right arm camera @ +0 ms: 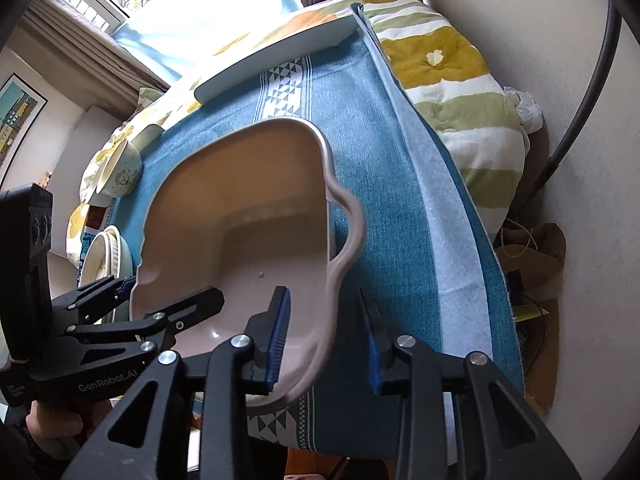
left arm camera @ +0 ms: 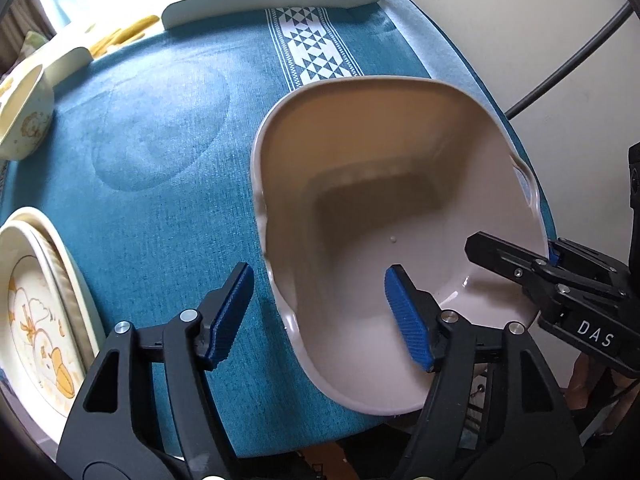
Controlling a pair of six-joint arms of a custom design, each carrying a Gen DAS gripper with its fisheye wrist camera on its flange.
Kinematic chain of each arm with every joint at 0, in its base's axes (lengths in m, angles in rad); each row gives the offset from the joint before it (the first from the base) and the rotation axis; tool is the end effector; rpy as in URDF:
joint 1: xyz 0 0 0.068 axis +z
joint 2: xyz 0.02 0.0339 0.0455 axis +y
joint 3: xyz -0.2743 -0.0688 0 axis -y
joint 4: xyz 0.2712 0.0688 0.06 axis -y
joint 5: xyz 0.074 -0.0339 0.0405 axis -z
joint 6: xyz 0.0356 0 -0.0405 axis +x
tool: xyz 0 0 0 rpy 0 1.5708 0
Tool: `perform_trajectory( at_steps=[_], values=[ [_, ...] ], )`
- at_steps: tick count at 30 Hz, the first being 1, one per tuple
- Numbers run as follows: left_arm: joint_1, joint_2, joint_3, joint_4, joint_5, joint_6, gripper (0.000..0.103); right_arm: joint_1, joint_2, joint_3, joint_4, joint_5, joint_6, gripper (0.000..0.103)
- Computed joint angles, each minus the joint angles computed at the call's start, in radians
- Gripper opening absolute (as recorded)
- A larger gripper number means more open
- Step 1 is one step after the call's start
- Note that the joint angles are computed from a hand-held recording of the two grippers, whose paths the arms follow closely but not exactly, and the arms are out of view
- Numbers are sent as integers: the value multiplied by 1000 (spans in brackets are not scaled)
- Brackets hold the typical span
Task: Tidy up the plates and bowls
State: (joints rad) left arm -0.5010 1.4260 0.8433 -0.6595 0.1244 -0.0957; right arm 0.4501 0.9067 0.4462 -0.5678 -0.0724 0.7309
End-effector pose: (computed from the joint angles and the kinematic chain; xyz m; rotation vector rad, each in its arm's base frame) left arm 0.2392 -0.1360 0.1823 0.6020 2.7837 -0.3083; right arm 0.1583 0.0794 0.1689 0.3492 2.6644 0.4969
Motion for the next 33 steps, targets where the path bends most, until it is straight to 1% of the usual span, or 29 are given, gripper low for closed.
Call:
perform_trajectory(
  at_steps=[3,6,9,11,13,15,16,17,20,24,27,30,32,33],
  values=[
    [13,-33,11,-44,5,3,66,0,-47,24,-55,20,4,31],
    [32,-118,27,-131,-7,9,66,32,-114,83,-164,71,15,31],
    [83,-254,57,-240,-3,30,66,98,-129,196,-275,141,12,31],
    [142,-337,95,-304,7,49,66,144,-119,278,-307,180,-5,31],
    [219,-394,152,-351,23,76,73,173,-84,364,-302,189,-37,32],
    [303,-433,206,-365,11,98,103,196,-36,440,-276,192,-69,59],
    [351,-444,227,-359,11,110,103,205,1,481,-260,193,-82,87],
    [411,-441,252,-351,35,136,103,212,30,510,-234,189,-95,103],
    [586,-340,351,-367,117,223,103,236,146,601,-148,194,-136,103],
    [781,-165,478,-369,202,301,103,241,366,778,-121,175,-170,103],
    [865,-19,570,-340,221,325,103,232,534,916,-116,139,-173,103],
    [926,174,705,-374,246,338,103,227,744,1104,-179,134,-149,103],
    [944,316,809,-412,258,341,101,216,875,1212,-185,76,-141,103],
    [951,385,863,-429,263,343,98,209,932,1256,-180,42,-130,103]
  ],
)
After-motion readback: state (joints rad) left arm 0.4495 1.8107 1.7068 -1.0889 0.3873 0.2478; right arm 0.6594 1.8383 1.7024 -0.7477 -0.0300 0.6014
